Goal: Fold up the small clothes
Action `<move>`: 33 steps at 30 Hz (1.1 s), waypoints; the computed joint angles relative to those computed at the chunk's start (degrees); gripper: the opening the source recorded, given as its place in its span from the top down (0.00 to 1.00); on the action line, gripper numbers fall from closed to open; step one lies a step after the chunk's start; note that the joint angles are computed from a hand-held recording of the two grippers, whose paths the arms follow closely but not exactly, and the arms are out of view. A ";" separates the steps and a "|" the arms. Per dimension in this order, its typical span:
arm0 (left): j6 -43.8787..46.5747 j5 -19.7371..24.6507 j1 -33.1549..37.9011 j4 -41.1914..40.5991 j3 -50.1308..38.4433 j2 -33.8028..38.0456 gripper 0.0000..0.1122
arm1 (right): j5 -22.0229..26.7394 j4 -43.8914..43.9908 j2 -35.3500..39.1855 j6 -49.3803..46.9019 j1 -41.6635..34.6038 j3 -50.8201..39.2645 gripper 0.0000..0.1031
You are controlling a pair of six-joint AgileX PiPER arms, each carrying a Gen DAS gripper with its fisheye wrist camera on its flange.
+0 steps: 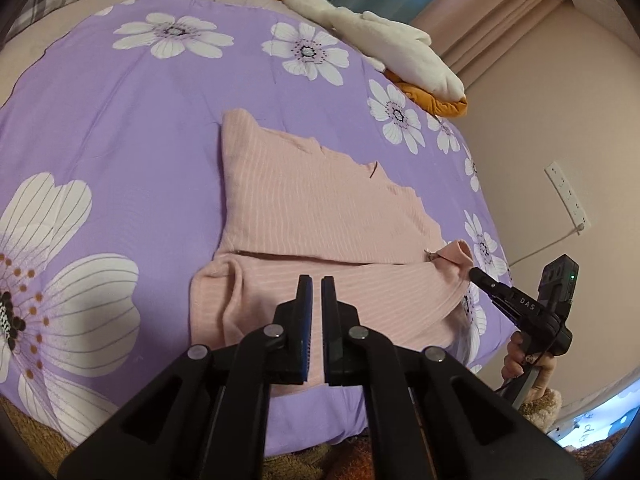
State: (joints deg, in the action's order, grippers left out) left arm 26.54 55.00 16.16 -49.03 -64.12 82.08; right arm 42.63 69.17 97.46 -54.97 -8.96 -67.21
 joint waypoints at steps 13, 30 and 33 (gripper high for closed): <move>-3.80 3.26 5.08 4.85 -0.81 -1.03 0.70 | 0.15 -14.49 16.19 22.74 6.36 -27.99 0.96; -5.36 -1.64 -7.15 24.66 -0.44 0.78 0.82 | -1.28 -21.32 15.29 27.85 6.55 -27.76 0.98; -4.47 -0.29 -8.41 23.72 -1.30 2.44 0.86 | -1.84 -19.83 12.77 25.81 5.69 -24.09 0.99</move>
